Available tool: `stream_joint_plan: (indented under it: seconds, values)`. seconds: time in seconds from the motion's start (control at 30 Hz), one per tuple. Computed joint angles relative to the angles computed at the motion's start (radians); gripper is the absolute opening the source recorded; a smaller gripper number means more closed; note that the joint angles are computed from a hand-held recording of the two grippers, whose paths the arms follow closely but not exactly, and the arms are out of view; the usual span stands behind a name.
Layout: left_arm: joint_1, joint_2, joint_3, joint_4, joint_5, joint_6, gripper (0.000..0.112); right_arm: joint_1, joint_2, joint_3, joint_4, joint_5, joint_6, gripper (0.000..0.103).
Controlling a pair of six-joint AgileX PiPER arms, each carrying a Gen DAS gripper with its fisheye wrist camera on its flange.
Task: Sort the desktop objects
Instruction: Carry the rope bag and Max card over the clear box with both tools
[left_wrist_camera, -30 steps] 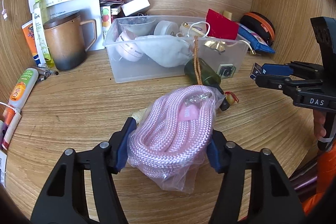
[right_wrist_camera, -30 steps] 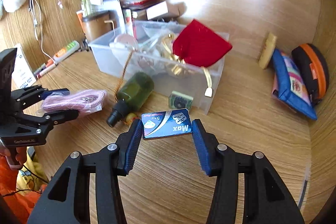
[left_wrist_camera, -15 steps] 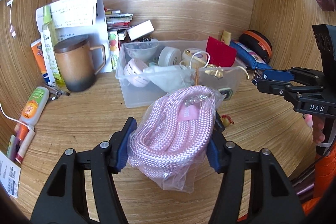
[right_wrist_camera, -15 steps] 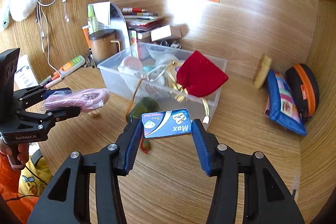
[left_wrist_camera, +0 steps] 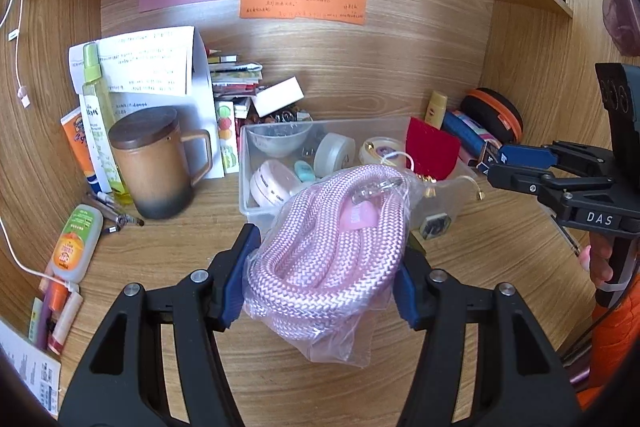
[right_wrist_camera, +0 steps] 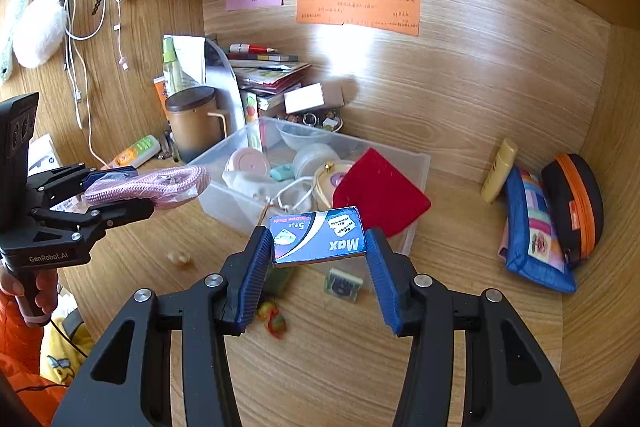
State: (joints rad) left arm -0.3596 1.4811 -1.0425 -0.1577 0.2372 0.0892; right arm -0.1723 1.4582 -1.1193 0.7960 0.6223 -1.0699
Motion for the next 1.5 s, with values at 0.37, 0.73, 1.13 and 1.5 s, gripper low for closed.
stream_joint_plan:
  seconds: [0.37, 0.73, 1.13, 1.5]
  values:
    - [0.068, 0.084, -0.154, -0.126, 0.054, 0.141, 0.056, 0.059, 0.11, -0.155, -0.069, 0.012, 0.09, 0.045]
    - [0.124, 0.264, -0.366, -0.323, 0.179, 0.332, 0.038, 0.115, 0.258, -0.341, -0.163, 0.057, 0.2, 0.045]
    - [0.129, 0.401, -0.528, -0.3, 0.262, 0.302, 0.034, 0.17, 0.392, -0.5, -0.251, 0.116, 0.27, 0.045]
    - [0.11, 0.553, -0.766, -0.199, 0.378, 0.208, 0.034, 0.186, 0.484, -0.595, -0.272, 0.159, 0.314, 0.045]
